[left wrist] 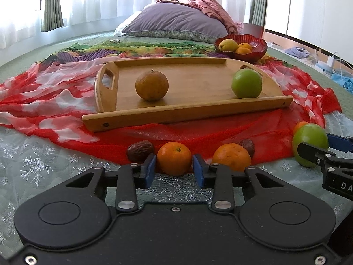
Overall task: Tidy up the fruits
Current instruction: 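Grasp the small mandarin with the left tool while the right tool grasps the other green apple, then carry the mandarin and apple onto the wooden tray and open both tools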
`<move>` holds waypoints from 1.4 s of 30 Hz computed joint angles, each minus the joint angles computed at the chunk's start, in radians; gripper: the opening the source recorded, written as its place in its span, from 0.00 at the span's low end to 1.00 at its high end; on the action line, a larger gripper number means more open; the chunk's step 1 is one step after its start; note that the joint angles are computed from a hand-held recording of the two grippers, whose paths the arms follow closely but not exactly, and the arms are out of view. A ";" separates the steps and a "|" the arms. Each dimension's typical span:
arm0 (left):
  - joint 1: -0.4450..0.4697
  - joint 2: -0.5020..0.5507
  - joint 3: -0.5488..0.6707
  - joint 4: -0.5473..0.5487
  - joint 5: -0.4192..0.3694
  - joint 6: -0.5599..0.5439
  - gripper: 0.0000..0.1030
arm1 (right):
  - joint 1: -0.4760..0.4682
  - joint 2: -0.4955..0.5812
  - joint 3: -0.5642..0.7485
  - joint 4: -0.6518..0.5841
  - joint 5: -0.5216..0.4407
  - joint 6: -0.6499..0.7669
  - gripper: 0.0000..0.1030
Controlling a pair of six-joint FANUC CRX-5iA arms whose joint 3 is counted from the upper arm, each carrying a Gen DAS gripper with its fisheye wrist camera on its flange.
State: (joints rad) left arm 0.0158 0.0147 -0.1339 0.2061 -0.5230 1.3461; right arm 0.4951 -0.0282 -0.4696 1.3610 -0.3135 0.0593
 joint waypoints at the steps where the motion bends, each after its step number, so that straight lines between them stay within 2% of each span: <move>1: -0.001 0.001 0.001 -0.003 0.000 0.001 0.33 | 0.001 0.001 0.002 -0.012 0.002 0.007 0.67; 11: -0.008 0.013 0.011 -0.028 0.006 0.023 0.33 | 0.009 0.011 0.006 -0.017 -0.005 0.010 0.67; 15: -0.012 0.009 0.009 -0.051 0.021 0.052 0.31 | 0.035 0.026 0.034 -0.152 -0.029 0.097 0.66; 17: -0.016 0.001 0.004 -0.070 0.035 0.062 0.31 | 0.047 0.036 0.049 -0.209 -0.048 0.124 0.60; 24: -0.027 -0.040 -0.027 -0.082 0.108 0.022 0.30 | 0.036 0.023 0.035 -0.179 -0.029 0.058 0.58; 26: -0.025 -0.045 -0.024 -0.069 0.112 0.010 0.30 | 0.027 0.015 0.026 -0.133 -0.019 0.020 0.58; 29: -0.025 -0.040 0.011 -0.086 0.089 0.023 0.30 | -0.002 0.000 0.012 -0.012 0.016 -0.077 0.58; 35: -0.011 -0.010 0.099 -0.085 0.041 0.030 0.30 | -0.049 -0.006 0.046 0.103 0.071 -0.168 0.58; 38: 0.001 0.015 0.159 -0.080 0.012 0.028 0.30 | -0.061 0.006 0.084 0.096 0.081 -0.150 0.58; 42: 0.018 0.071 0.276 -0.062 -0.058 0.032 0.30 | -0.046 0.046 0.183 -0.074 0.067 0.010 0.58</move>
State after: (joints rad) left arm 0.0338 0.0862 0.1417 0.1438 -0.5808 1.3780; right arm 0.4496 0.0174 -0.2864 1.2873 -0.2468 0.0692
